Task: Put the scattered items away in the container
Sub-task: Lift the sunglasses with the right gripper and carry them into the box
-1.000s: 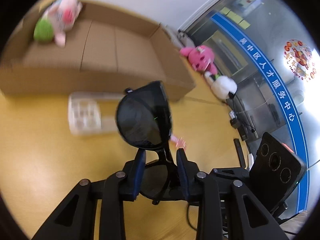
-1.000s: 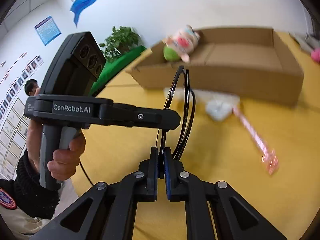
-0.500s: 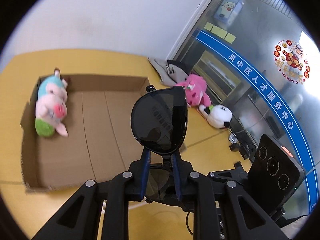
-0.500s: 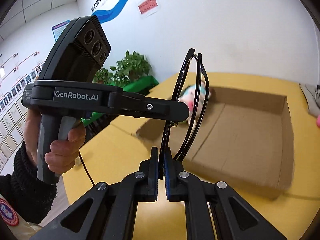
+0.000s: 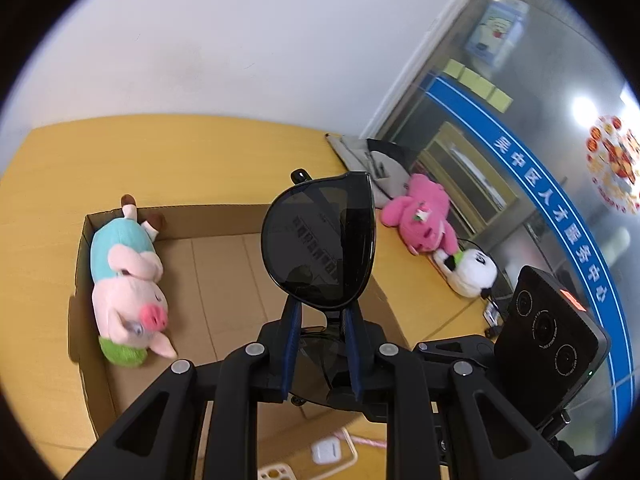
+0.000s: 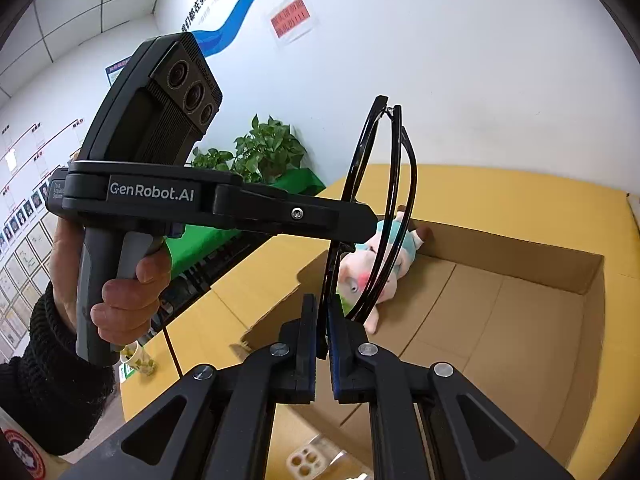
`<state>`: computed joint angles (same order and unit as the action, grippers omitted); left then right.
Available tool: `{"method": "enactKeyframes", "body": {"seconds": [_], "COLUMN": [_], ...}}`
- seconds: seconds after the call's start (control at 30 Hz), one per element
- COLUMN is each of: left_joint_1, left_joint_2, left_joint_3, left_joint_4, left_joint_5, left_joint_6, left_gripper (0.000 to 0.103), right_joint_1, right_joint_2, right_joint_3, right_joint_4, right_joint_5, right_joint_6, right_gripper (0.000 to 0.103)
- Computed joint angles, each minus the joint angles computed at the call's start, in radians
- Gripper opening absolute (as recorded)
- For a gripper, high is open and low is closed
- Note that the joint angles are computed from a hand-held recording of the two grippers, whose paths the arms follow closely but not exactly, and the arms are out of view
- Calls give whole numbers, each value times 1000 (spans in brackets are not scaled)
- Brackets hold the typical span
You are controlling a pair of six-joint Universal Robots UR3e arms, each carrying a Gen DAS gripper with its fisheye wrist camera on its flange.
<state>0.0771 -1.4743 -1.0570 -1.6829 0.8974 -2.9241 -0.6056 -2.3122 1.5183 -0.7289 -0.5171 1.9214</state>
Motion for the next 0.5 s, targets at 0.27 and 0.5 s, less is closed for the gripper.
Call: {"method": "enactKeyframes", "body": {"seconds": [0.27,0.5], "left_joint_1": [-38,-44], "left_joint_2": [-297,-471], "left_joint_3": [197,227], "left_joint_4": [22,56], "left_joint_5": [85,130], "left_joint_6": [-52,-65], "left_gripper": [20,20], "right_joint_1": [299,406], "right_joint_2": [339,658], "right_joint_3": [225,211], "right_joint_4": [-845,-1113], "right_joint_5": [-61,-102], "right_joint_6": [470,614], "right_gripper": [6,6]}}
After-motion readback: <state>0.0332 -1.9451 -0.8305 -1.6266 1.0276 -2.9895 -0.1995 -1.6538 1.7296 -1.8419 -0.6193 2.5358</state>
